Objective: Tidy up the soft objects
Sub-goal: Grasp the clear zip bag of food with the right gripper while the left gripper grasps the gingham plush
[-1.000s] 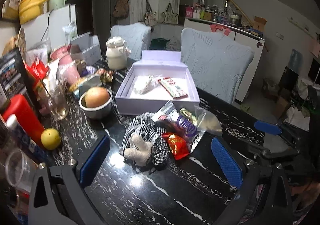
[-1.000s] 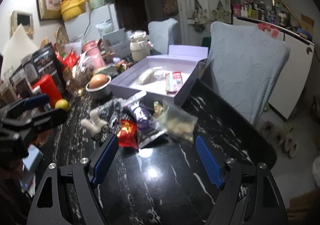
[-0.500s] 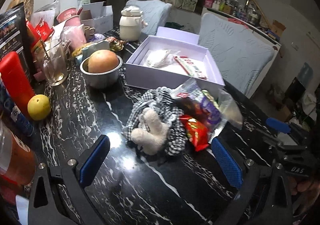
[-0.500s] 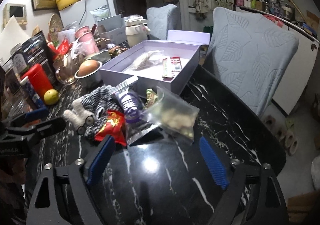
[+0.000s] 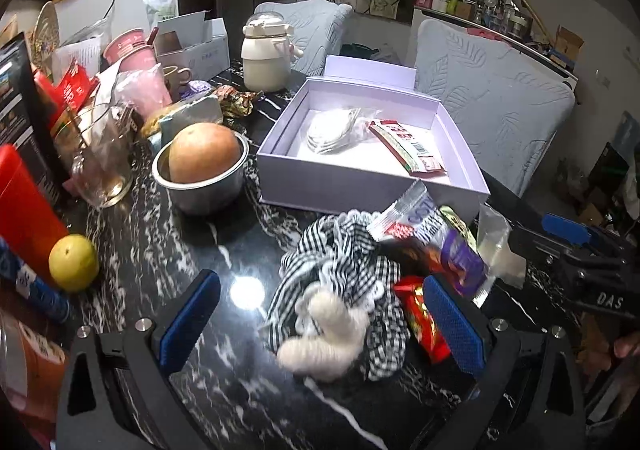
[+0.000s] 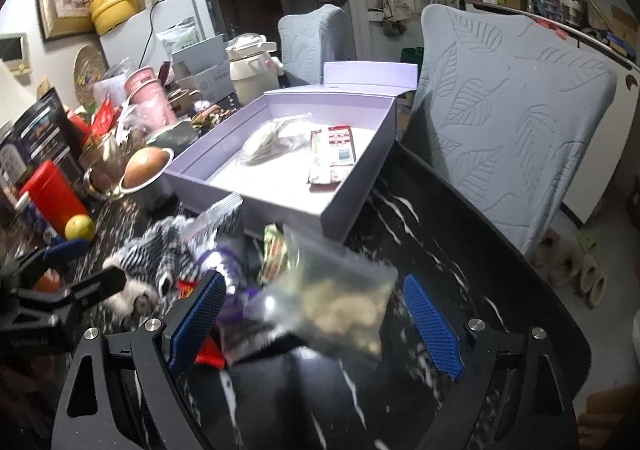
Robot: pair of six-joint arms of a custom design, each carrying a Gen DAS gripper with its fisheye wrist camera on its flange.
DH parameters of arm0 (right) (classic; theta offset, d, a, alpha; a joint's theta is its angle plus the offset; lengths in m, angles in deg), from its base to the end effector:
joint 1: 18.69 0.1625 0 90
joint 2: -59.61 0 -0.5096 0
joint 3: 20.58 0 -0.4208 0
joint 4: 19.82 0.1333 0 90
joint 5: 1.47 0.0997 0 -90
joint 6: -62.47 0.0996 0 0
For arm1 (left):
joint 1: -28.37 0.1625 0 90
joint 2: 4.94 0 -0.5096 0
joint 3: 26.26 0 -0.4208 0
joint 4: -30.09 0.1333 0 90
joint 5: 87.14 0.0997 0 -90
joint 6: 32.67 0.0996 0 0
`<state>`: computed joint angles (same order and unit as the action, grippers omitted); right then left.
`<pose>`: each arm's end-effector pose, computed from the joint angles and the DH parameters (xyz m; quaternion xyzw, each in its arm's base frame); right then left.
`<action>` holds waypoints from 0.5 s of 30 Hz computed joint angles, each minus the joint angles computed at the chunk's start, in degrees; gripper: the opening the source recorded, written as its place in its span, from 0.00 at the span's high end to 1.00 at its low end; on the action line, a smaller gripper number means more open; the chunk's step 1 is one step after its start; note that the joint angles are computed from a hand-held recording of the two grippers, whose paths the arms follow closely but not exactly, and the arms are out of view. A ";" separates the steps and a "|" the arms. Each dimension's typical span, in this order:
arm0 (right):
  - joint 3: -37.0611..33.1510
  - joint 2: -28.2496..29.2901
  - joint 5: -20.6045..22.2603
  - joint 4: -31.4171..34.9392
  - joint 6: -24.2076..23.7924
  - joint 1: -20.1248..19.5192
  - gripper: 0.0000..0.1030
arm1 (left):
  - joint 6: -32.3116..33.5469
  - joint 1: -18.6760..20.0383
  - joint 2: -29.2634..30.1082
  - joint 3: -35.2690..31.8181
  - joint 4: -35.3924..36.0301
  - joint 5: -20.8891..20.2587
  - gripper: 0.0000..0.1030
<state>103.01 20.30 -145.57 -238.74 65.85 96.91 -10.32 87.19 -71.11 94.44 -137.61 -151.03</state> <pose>0.2843 -0.4717 0.0951 -0.0107 -0.8417 0.4327 0.3227 -0.1471 -0.5853 0.2430 0.3893 0.8725 -0.2121 0.2056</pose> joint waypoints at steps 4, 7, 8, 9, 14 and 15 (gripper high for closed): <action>-0.81 -0.47 0.89 1.63 1.15 -1.86 0.11 | 0.45 0.08 1.70 -1.07 -0.66 1.01 0.00; -0.93 -0.91 0.73 4.29 3.15 -3.17 0.11 | 0.82 0.24 2.85 -1.75 -0.84 2.14 0.00; -0.78 -1.14 0.85 5.19 3.90 -3.54 0.11 | 0.92 0.32 3.34 -2.02 -0.99 2.66 0.00; -0.60 -1.40 1.12 6.08 4.61 -3.90 0.11 | 0.93 0.39 3.75 -2.25 -0.99 3.21 0.00; 0.46 -2.05 1.03 8.35 6.33 -4.68 0.11 | 0.97 0.55 5.71 -3.31 -2.60 7.49 0.00; 0.78 -2.11 1.01 8.35 6.48 -4.76 0.11 | 0.98 0.57 6.00 -3.47 -2.90 8.46 0.00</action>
